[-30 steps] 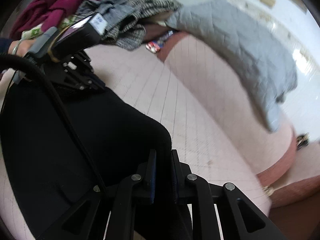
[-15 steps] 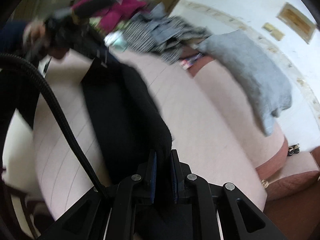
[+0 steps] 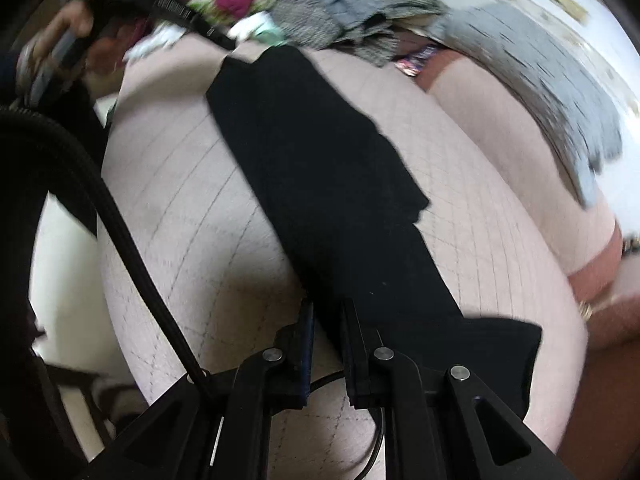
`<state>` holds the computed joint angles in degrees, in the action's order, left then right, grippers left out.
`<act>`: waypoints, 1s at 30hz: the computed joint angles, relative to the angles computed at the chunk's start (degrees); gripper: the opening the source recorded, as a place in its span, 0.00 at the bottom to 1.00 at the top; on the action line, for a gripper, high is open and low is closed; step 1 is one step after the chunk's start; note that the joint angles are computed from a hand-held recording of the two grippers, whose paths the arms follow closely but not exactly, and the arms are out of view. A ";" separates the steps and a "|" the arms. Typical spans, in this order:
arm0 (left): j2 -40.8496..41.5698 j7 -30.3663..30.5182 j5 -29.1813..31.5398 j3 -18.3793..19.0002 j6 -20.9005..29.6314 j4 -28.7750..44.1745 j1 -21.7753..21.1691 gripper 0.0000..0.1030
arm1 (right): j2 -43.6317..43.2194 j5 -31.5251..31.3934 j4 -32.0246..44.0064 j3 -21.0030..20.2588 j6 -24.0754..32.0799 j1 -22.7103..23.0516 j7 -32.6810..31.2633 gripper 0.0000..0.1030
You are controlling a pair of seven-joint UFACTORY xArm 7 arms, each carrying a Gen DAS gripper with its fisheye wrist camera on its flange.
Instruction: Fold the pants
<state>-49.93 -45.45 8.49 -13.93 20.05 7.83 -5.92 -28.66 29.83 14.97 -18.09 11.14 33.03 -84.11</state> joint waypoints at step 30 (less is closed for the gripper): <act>-3.41 6.43 -11.16 3.88 -10.46 -3.24 4.17 0.08 | 8.88 36.42 12.33 6.01 10.49 3.21 -14.35 0.02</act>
<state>-53.34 -39.02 -2.67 -10.05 9.59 4.60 -1.75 -19.78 66.25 27.30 -12.08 21.63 36.24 -98.47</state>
